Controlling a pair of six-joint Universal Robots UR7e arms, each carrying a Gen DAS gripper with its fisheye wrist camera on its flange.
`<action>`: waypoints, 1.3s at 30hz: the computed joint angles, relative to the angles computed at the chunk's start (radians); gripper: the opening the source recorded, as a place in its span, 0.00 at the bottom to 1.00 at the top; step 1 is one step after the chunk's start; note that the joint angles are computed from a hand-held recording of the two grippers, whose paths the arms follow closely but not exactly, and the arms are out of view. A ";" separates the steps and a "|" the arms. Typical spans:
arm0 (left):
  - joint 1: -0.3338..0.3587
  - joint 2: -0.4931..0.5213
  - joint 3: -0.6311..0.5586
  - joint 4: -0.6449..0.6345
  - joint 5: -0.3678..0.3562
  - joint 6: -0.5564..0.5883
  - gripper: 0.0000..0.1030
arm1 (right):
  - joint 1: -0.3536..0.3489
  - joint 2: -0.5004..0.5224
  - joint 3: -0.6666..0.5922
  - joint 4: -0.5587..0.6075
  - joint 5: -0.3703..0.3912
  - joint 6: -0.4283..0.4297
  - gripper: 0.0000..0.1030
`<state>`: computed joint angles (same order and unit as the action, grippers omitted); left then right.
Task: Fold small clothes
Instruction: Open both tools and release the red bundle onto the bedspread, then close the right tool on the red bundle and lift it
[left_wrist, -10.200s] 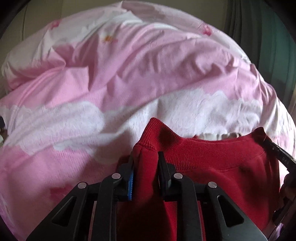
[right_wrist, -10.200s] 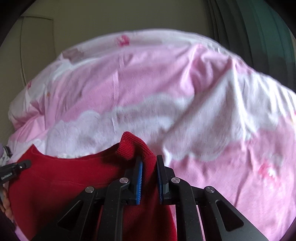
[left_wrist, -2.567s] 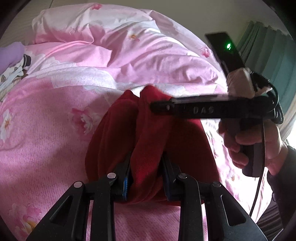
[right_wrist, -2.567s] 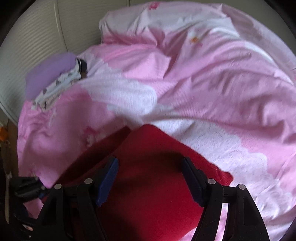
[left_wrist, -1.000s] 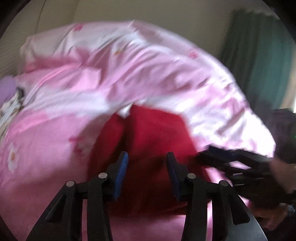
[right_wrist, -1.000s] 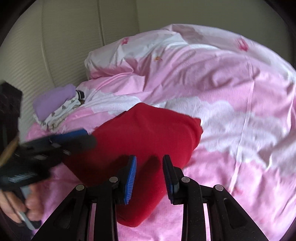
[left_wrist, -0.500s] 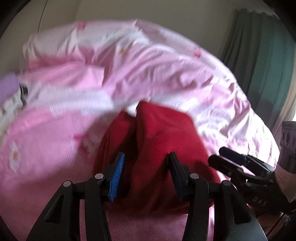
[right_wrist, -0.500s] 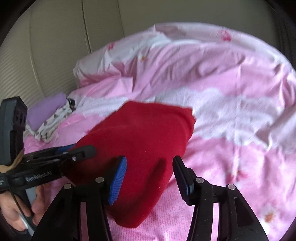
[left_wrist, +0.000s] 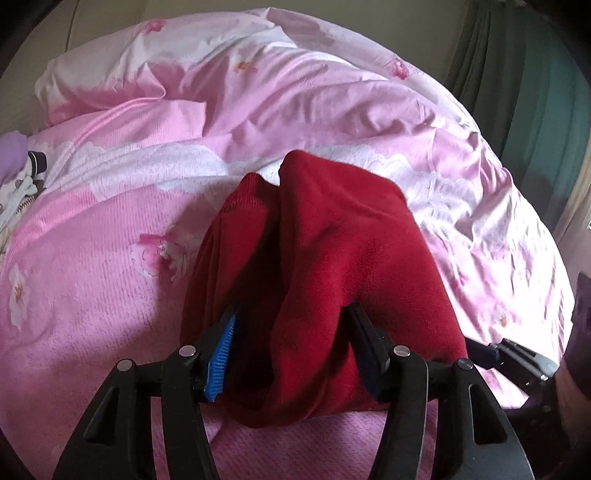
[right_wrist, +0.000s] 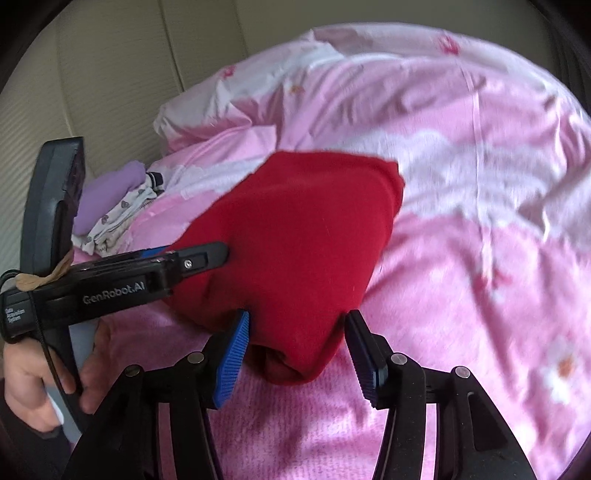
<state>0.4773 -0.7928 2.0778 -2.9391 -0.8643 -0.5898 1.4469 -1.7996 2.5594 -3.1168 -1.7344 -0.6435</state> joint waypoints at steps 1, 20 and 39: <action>0.002 0.003 0.003 -0.008 0.000 0.001 0.56 | 0.000 0.018 0.002 -0.015 -0.015 0.000 0.55; -0.059 -0.153 0.086 0.020 0.035 -0.138 0.87 | -0.182 -0.281 -0.001 0.276 0.280 0.100 0.81; 0.050 -0.072 0.105 -0.111 -0.144 -0.301 1.00 | -0.226 0.056 -0.274 0.480 0.442 0.358 0.87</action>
